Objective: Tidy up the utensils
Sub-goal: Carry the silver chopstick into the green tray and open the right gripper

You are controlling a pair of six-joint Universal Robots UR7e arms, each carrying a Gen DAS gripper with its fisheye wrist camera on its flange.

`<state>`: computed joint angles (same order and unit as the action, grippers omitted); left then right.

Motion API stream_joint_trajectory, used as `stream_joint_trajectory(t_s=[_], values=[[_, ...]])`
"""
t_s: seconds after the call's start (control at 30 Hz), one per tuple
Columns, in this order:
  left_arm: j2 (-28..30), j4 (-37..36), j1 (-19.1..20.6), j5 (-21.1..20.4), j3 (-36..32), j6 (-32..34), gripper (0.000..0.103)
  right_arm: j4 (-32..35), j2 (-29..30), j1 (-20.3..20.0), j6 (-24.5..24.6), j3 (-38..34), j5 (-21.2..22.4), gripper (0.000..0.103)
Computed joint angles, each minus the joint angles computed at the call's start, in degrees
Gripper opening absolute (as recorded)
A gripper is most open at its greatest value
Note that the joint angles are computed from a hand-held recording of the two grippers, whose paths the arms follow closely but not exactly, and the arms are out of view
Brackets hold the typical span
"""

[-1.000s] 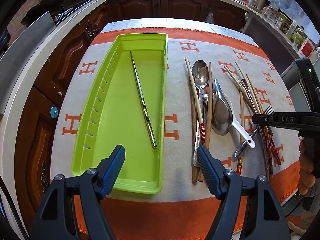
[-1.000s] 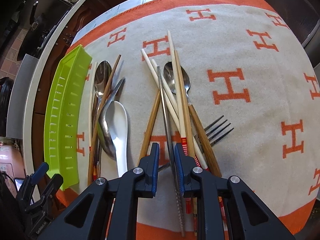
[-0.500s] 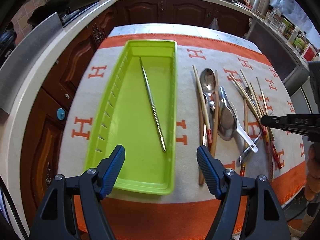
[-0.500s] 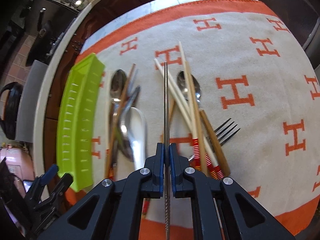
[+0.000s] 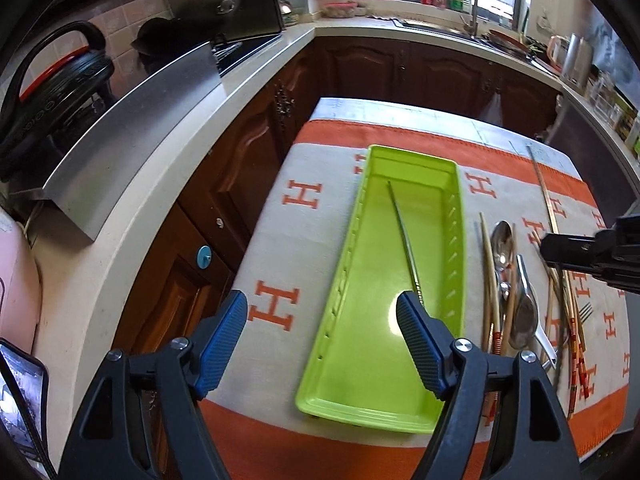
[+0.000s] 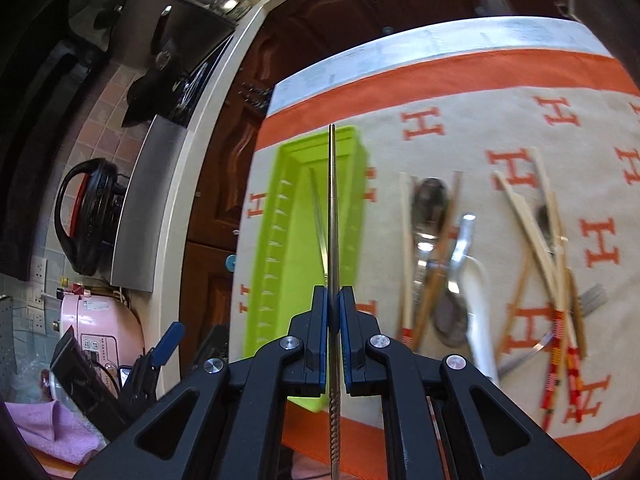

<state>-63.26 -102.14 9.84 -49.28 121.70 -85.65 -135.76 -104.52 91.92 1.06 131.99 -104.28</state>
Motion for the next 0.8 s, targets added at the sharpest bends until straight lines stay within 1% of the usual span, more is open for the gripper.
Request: stream_joint_trajectory(t_s=[0.03,0.1,0.17,0.2,0.33,0.37,0.4,0.43,0.5,0.53,0.63,0.8], values=[[-0.27,0.14,0.2,0.19,0.28,-0.27,0.075,-0.81,1.41,1.43,1.02,-0.06,-0.75,0.006],[-0.72,1.25,0.61,0.71,0.65,-1.06,0.075,-3.57,6.61,3.8,2.45,-0.7,-2.04,0.006],[-0.75,2.64,0.89,1.18,0.76,-1.8,0.075,-5.62,10.71,5.11,3.77,-1.15,-3.1,0.006],[-0.84,3.58,1.09,1.38,0.8,-2.22,0.075,-6.96,12.8,5.32,3.97,-1.35,-3.49,0.006],[-1.18,5.19,2.05,1.59,1.22,-3.3,0.075,-10.33,17.95,5.99,4.33,-1.65,-4.69,0.006],[-1.27,5.1,2.2,1.55,1.35,-3.33,0.075,-10.6,18.63,5.81,3.93,-1.76,-5.02,0.006],[-1.44,4.86,2.39,1.51,1.62,-3.34,0.075,-10.98,19.9,6.45,4.06,-2.14,-6.12,0.009],[-1.6,4.73,2.53,1.41,1.79,-3.37,0.076,-11.7,20.6,6.32,3.54,-2.14,-6.67,0.012],[-1.87,3.73,2.8,1.15,2.41,-3.14,0.076,-13.45,21.44,6.52,3.17,-1.82,-7.83,0.021],[-1.87,3.35,2.94,1.04,2.59,-3.05,0.076,-14.17,21.46,6.62,3.04,-1.52,-8.26,0.022],[-1.74,2.16,3.11,0.72,2.93,-2.69,0.076,-14.67,20.79,6.55,2.58,-0.97,-8.76,0.023],[-1.07,-0.19,2.56,-0.33,3.23,-1.73,0.076,-12.73,17.11,6.74,1.13,0.22,-10.53,0.023]])
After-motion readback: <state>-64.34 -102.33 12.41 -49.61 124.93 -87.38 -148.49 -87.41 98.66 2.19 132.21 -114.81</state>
